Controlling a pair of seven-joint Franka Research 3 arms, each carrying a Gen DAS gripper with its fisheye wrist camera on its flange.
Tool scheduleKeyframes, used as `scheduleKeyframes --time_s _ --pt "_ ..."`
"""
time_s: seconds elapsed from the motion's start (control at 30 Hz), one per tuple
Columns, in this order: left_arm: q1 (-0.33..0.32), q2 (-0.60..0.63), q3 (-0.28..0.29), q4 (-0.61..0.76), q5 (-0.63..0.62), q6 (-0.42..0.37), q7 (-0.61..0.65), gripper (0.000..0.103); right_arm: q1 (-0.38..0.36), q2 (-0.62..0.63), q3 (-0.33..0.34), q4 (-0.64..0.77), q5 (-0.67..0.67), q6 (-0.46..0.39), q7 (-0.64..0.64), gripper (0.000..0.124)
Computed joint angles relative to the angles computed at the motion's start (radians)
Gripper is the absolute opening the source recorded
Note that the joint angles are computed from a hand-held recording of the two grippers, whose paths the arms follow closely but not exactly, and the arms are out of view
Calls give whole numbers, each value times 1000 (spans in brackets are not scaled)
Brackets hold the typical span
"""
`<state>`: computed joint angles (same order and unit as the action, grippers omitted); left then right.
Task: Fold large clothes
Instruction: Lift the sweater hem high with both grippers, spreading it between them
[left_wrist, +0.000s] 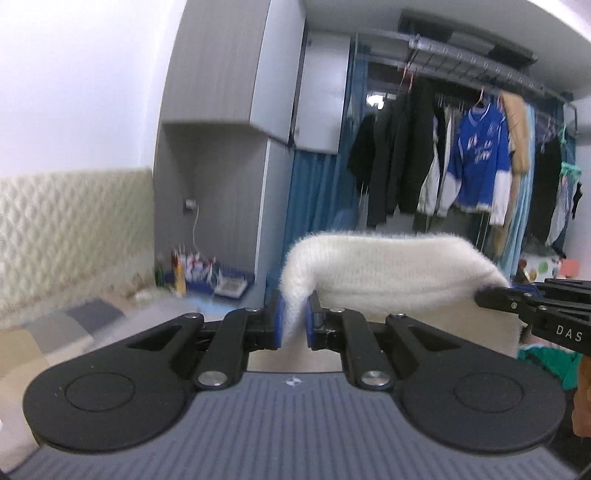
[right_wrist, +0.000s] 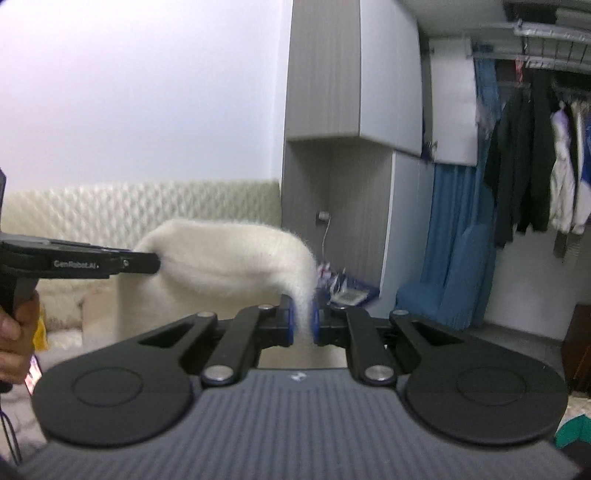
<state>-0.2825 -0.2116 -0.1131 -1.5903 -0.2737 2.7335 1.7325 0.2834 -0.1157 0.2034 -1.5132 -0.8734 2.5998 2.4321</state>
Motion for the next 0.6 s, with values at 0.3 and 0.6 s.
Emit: scheduleKeyframes --time_s 0.3,0.6 --pt "-40 -131 -4 97 68 -29 -45 14 -13 -52 70 96 -180 -59 91 12" --pt "-33 -23 -60 393 157 -161 -111 14 -42 -34 78 196 -245 -68 108 12"
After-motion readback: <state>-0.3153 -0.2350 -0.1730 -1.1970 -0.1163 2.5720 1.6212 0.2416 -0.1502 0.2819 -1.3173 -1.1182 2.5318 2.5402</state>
